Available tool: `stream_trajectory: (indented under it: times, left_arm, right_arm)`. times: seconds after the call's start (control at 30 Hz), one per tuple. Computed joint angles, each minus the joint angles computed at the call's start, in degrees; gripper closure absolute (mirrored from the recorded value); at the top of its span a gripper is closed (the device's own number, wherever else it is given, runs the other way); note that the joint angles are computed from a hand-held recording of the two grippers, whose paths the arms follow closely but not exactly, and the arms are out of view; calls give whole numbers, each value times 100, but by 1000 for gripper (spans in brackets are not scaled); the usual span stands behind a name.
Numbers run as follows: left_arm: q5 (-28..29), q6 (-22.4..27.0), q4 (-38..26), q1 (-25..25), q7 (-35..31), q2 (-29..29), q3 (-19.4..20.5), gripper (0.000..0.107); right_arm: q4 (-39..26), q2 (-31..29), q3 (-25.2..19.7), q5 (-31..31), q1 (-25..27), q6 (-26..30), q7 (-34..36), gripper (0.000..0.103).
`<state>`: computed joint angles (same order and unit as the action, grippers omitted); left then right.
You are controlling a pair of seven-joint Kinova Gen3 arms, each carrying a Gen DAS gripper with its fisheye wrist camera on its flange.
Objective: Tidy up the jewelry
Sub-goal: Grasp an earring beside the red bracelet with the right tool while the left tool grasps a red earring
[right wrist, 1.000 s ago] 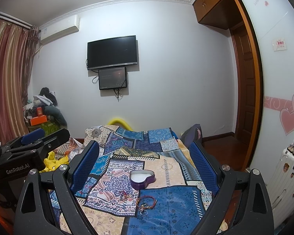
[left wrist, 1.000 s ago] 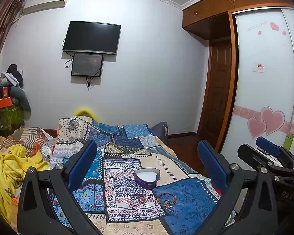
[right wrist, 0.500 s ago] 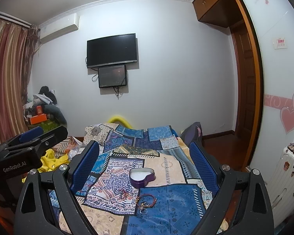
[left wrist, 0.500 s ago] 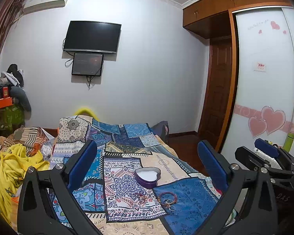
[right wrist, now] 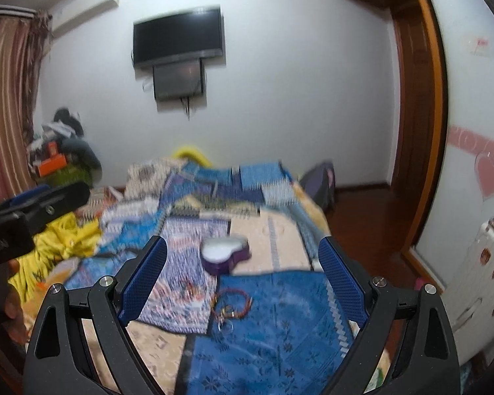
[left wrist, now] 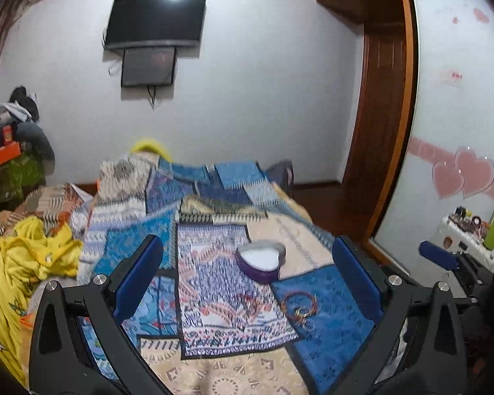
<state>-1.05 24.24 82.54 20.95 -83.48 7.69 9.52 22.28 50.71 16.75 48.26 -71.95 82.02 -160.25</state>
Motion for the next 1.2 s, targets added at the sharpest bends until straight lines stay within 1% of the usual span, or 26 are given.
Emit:
stream_trajectory:
  times: [0.07,0.13,0.2,0.23,0.37,0.43,0.47,0.5,0.53,0.6,0.67,0.73,0.83,0.87,0.9,0.93,1.0,1.03,1.1,1.17,1.2]
  left_arm:
    - [70,231,-135,-20,-42,168,22,4]
    - [158,520,-312,-48,-115,375,38,4]
    - [284,850,-529,-105,-262,622,72,7]
    - [335,1048,-649,-126,-339,762,81,11]
    - [411,1627,-1010,-105,-437,1207,20,20]
    - [429,1956,-1202,-91,-491,1400,-5,25]
    - [431,2065,-1278,-82,-524,1474,-16,29]
    - [441,2172,-1335,-82,-587,1552,-13,31]
    - [451,2243,-1364,-78,-640,1607,-15,33]
    - [426,2272,-1368,-35,-690,1656,-51,39]
    - [422,2319,-1390,-21,-776,1701,-51,44]
    - [522,2381,-1432,-78,-928,1757,3,48]
    - [743,2561,-1572,-185,-1120,1870,78,55]
    - [774,2623,-1638,-183,-1130,1907,67,58]
    - [793,2668,-1701,-180,-1154,1949,57,59]
    - [842,2732,-1768,-201,-1210,1991,74,61]
    - [977,2845,-1901,-272,-1349,2086,125,64]
    - [1020,2907,-1975,-284,-1388,2132,127,67]
    - [1062,3050,-2143,-275,-1461,2248,121,71]
    - [1067,3254,-2371,-238,-1473,2406,93,78]
    - [1093,3324,-2453,-235,-1474,2467,88,79]
  right_arm:
    - [219,-95,-172,-206,134,-90,-73,11]
    - [276,-112,-331,-448,279,-42,-9,11]
    - [516,-178,-454,-637,384,-134,-53,11]
    - [591,-208,-509,-728,428,-174,-57,11]
    - [1160,-404,-789,-1110,664,-568,-177,12]
    - [1352,-474,-901,-1266,780,-743,-155,19]
    - [1471,-522,-980,-1349,850,-868,-137,23]
    - [1485,-507,-1031,-1441,922,-970,-89,27]
    - [1518,-509,-1080,-1532,978,-1033,-50,30]
    - [1517,-471,-1147,-1680,1079,-1137,86,41]
    - [1560,-477,-1224,-1847,1164,-1278,254,48]
    - [1508,-424,-1191,-1894,1181,-1323,376,48]
    - [1342,-333,-1196,-1998,1250,-1365,624,55]
    - [1329,-327,-1206,-2044,1272,-1397,709,59]
    - [1228,-271,-1208,-2091,1300,-1374,806,63]
    - [1130,-218,-1203,-2136,1324,-1346,895,64]
    - [1052,-166,-1184,-2205,1349,-1356,1021,72]
    - [1073,-171,-1176,-2236,1357,-1396,1056,74]
    - [1016,-145,-1162,-2295,1373,-1390,1134,85]
    - [1130,-199,-1136,-2327,1378,-1497,1082,85]
    - [1102,-184,-1121,-2332,1378,-1495,1068,85]
